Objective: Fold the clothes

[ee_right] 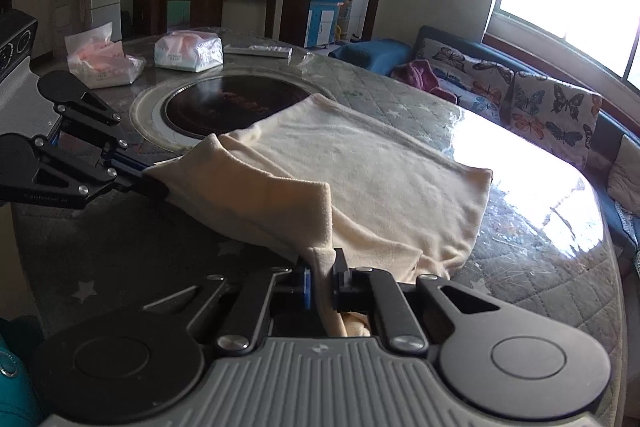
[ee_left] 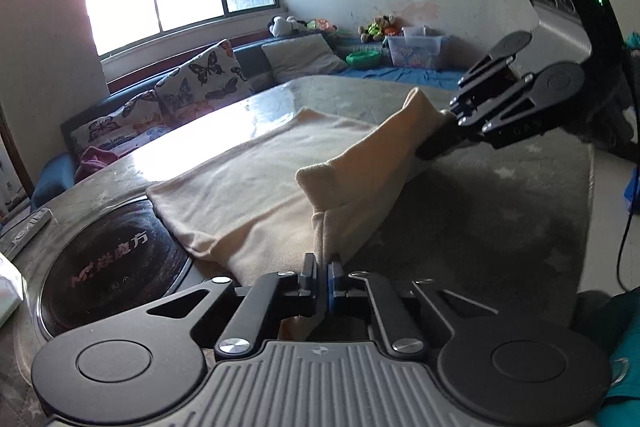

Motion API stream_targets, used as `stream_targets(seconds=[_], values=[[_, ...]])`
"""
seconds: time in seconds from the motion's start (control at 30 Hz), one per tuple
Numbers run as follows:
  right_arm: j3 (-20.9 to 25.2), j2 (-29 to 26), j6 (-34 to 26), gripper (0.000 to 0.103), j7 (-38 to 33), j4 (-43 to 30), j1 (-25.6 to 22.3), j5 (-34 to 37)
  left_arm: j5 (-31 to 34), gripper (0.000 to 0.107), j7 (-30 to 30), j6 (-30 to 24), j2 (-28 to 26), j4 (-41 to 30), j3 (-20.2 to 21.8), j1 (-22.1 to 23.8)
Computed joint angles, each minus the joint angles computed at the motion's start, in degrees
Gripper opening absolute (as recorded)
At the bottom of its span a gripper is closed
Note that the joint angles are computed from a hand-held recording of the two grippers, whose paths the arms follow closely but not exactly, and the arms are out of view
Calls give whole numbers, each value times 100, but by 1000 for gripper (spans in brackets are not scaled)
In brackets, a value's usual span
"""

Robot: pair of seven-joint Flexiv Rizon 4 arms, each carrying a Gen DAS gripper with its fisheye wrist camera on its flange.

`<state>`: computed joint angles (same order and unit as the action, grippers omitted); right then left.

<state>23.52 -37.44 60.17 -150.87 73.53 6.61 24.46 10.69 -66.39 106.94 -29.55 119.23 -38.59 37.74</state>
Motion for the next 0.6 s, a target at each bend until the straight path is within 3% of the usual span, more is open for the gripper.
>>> stream_targets(seconds=[0.1, 0.33, 0.4, 0.6], values=[[181, 214, 13, 8, -266, 201, -216, 239, 82, 5, -164, 13, 212, 308, -535, 501], [297, 1119, -531, 8, -959, 892, -699, 1032, 176, 5, -542, -179, 828, 1191, -2559, 2309], [204, 1318, -672, 8, -1074, 1040, -696, 1161, 102, 5, -555, -270, 910, 1243, -2746, 2453], [-264, 1299, -716, 7, -944, 844, -236, 1180, -118, 5, -404, -330, 713, 828, -2288, 2009]])
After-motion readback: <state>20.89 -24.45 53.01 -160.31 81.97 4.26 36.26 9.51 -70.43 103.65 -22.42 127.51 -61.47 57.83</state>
